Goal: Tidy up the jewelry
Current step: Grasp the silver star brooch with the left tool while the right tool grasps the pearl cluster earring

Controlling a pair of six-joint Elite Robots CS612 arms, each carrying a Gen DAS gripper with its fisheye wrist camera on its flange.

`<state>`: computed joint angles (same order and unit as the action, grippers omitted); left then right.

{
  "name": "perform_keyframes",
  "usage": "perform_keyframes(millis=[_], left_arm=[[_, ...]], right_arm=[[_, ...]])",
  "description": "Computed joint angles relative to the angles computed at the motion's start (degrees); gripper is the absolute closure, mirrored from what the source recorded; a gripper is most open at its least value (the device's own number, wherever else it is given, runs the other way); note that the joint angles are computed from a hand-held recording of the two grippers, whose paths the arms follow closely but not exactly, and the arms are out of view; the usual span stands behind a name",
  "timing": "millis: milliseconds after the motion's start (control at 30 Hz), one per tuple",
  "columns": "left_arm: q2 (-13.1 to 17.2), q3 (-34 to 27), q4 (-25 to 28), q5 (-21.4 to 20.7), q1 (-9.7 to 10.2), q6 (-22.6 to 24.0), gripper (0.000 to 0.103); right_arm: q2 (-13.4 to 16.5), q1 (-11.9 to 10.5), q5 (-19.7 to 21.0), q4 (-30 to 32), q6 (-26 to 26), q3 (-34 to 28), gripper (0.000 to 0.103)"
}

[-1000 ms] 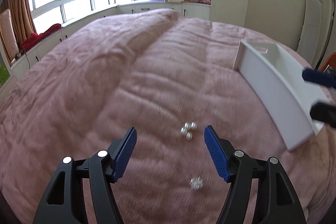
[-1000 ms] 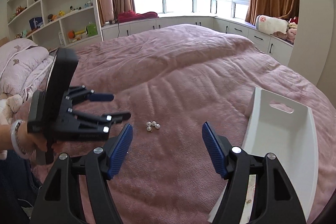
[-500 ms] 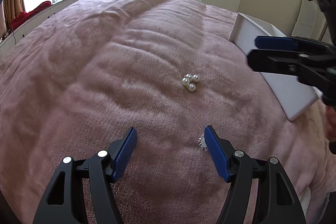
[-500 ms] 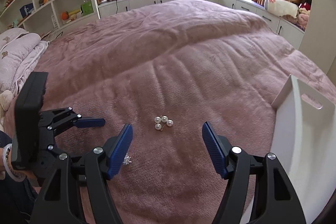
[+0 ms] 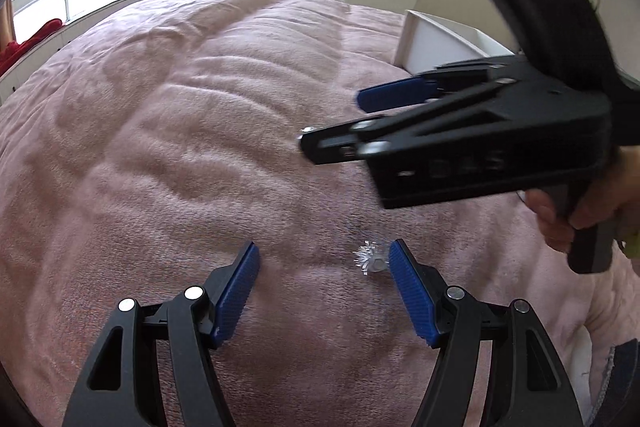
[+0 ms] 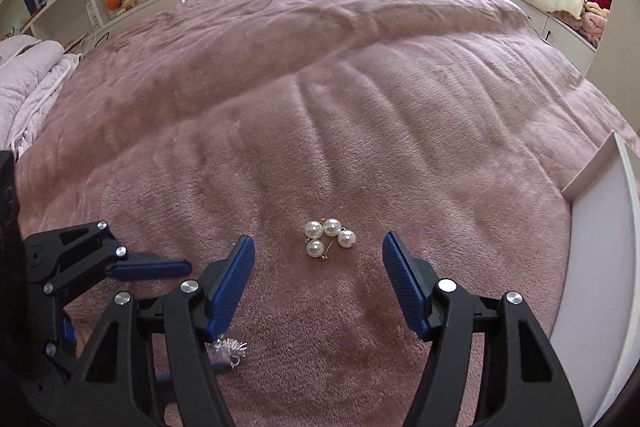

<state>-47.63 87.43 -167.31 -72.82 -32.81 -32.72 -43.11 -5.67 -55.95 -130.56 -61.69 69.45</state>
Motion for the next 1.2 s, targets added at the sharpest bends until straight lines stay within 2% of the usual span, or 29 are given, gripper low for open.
perform_keyframes(millis=[133, 333, 400, 600, 733, 800, 867, 1033, 1200], left_arm=[[0.5, -0.2, -1.9, -1.8, -0.31, 1.8, 0.033], [1.6, -1.5, -2.0, -2.9, -0.2, 2.3, 0.034], [1.8, -1.7, -1.9, -3.0, -0.1, 2.4, 0.034], [1.9, -1.2, -2.3, -2.0, 0.12, 1.8, 0.052], [1.7, -0.8, -2.5, -1.7, 0.14, 1.3, 0.061], [1.8, -0.7, -2.8, -1.9, 0.28, 0.7, 0.063], [1.8, -0.5, -3.3, -2.4, 0.4, 0.2, 0.067], [1.6, 0.0, -4.4, -3.4, 0.31, 0.3, 0.087], [1.1, 0.7, -5.1, -3.7, 0.08, -1.5, 0.089]], right_arm=[[0.8, 0.6, -1.6, 1.1, -0.2, -0.9, 0.046], [2.0, 1.1, -3.4, 2.0, 0.7, -2.4, 0.051], [2.2, 1.1, -3.7, 2.1, 0.6, -2.5, 0.055], [2.5, 1.1, -3.8, 2.1, 0.7, -2.6, 0.067], [2.4, 1.1, -4.0, 2.4, 0.5, -2.4, 0.075], [2.2, 1.1, -4.0, 2.5, 0.2, -2.1, 0.083], [1.9, 1.1, -3.9, 1.7, 0.5, -1.6, 0.084], [1.7, 0.8, -2.6, 3.0, 0.7, -1.6, 0.091], [1.4, 0.4, -1.0, 5.2, 1.0, -1.8, 0.091]])
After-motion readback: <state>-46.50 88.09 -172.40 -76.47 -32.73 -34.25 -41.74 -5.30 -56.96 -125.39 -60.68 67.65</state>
